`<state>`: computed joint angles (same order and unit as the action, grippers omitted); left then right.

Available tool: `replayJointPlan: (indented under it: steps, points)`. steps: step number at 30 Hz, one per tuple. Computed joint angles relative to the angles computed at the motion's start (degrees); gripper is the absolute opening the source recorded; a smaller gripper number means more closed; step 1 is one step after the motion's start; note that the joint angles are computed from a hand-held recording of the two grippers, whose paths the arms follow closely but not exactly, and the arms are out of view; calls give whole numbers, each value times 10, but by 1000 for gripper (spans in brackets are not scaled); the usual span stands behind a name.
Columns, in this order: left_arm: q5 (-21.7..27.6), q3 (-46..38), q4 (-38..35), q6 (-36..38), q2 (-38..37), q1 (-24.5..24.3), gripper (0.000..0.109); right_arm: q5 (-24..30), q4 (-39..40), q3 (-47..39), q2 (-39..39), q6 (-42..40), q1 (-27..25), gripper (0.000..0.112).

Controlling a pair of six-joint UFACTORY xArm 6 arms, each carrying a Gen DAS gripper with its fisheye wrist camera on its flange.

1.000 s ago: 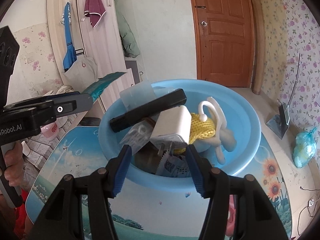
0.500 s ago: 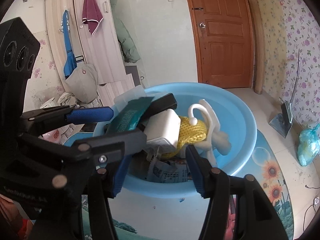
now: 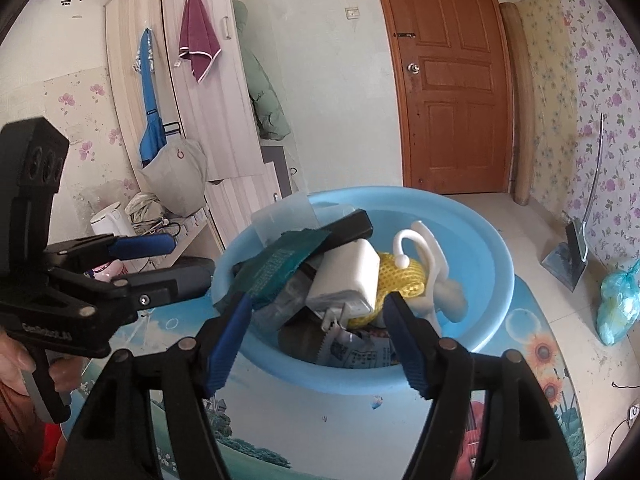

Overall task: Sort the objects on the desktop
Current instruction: 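Carry the green packet over the basin and open the left tool, then move both open tools back from the basin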

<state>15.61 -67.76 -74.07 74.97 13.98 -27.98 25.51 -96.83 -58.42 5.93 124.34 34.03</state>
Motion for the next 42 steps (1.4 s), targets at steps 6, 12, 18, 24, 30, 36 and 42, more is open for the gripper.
replayJointPlan:
  steps: [6,12,18,24,30,36,42]
  points:
    - [-11,7,13,-13,9,11,88,4,34,-27,17,-57,10,73]
    - [3,-4,37,-29,27,20,91,76,146,-75,60,-195,32,76]
    - [21,-15,22,-13,33,21,92,121,195,-84,68,-232,26,80]
    - [17,-7,23,-9,23,14,96,122,211,-68,53,-212,8,83]
    - [10,12,17,0,1,7,101,76,175,-34,21,-149,-3,83]
    - [-17,39,16,-4,-30,-3,103,73,187,-19,-1,-144,5,85]
    - [-50,78,16,-22,-69,-14,103,104,198,-9,-22,-141,29,91]
